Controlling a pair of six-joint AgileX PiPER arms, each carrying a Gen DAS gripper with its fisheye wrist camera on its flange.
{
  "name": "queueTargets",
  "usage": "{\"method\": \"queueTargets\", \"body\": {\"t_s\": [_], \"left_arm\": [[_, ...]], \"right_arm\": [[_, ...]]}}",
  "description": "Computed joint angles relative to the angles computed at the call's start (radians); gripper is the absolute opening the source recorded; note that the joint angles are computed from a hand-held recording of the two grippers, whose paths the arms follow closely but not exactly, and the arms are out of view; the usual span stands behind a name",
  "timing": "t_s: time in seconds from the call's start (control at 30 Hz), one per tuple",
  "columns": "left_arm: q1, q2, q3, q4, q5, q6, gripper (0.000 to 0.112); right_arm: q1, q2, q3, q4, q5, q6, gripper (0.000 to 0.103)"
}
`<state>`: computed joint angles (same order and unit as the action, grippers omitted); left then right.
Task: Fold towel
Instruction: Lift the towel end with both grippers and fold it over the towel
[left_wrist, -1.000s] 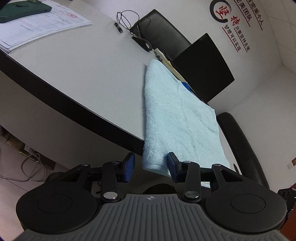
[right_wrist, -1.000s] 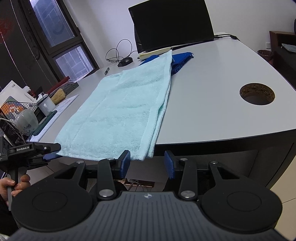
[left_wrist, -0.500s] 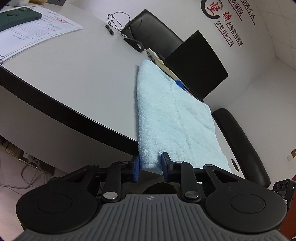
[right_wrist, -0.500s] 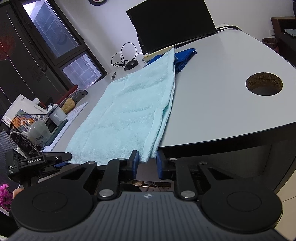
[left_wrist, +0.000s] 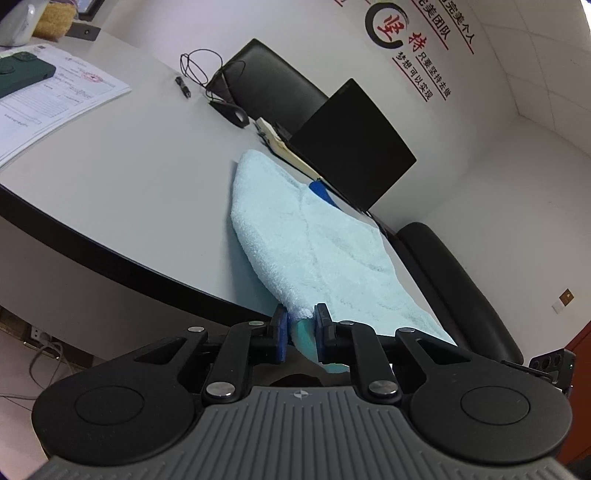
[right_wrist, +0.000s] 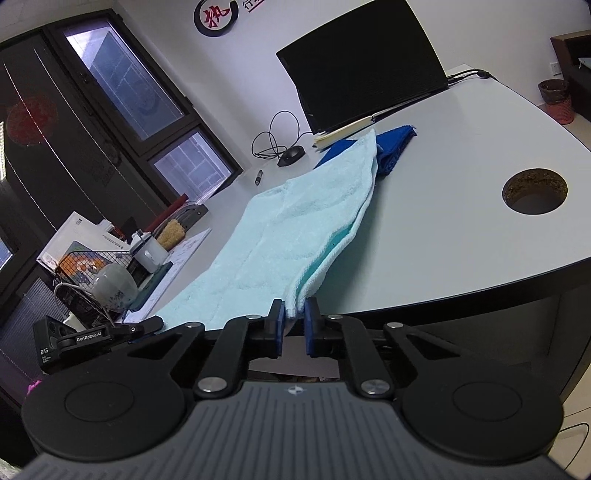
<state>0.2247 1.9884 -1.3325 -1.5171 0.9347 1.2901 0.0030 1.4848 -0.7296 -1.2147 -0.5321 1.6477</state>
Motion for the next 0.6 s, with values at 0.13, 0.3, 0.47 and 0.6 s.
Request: {"method": "queueTargets", "body": {"t_s": [0.13, 0.3, 0.47, 0.6], "left_arm": [[-0.014, 0.0, -0.022, -0.021, -0.011, 0.001, 0.012], [-0.029, 0.014, -0.084, -0.038, -0.033, -0.03, 0.012], [-0.055, 0.037, -0.169, -0.035, -0.068, -0.071, 0.012], [-0.08, 0.067, -0.256, -0.005, -0.106, -0.121, 0.012]], "right_arm": [[-0.019, 0.008, -0.011, 0.024, -0.031, -0.01, 0.011], [-0.036, 0.022, -0.037, 0.046, -0.059, -0.015, 0.011], [-0.045, 0.05, -0.087, 0.073, -0.064, -0.021, 0.011], [-0.039, 0.08, -0.146, 0.078, -0.033, -0.016, 0.011]]}}
